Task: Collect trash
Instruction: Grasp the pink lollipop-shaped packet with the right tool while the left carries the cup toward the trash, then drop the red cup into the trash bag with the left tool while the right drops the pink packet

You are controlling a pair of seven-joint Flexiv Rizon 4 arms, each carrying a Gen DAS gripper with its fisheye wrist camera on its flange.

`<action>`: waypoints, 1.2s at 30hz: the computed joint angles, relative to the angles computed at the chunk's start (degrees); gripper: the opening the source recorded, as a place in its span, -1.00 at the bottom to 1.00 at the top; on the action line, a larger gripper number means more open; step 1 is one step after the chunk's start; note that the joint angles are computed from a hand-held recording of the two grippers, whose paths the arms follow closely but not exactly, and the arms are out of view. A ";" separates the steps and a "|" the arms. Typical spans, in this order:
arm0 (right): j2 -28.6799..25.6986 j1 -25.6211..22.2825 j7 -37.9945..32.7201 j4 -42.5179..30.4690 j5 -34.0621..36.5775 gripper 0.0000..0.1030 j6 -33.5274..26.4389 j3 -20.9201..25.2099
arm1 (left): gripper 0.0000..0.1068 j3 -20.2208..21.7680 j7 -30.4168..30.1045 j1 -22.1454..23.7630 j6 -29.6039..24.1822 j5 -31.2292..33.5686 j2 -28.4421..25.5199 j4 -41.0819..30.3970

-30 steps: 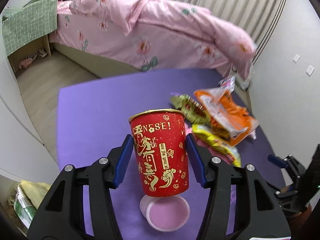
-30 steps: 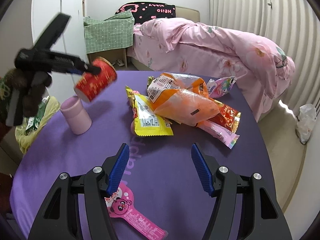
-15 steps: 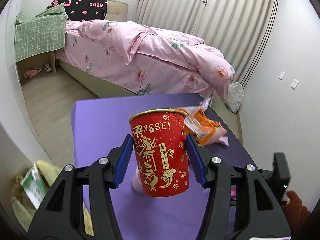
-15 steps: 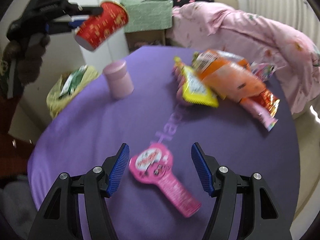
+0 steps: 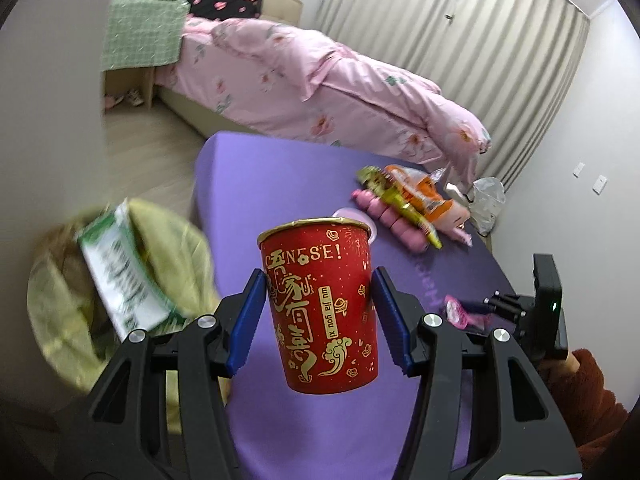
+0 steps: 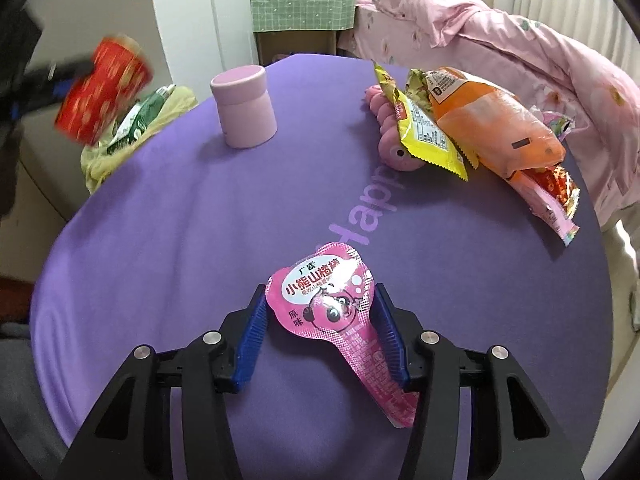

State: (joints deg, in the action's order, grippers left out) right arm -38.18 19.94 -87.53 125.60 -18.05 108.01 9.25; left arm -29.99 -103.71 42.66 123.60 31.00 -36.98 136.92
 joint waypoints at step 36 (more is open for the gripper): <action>0.37 11.81 5.78 -15.09 -2.54 -0.07 6.01 2.66 | -0.03 27.98 -7.55 -8.75 17.12 -4.97 2.77 5.75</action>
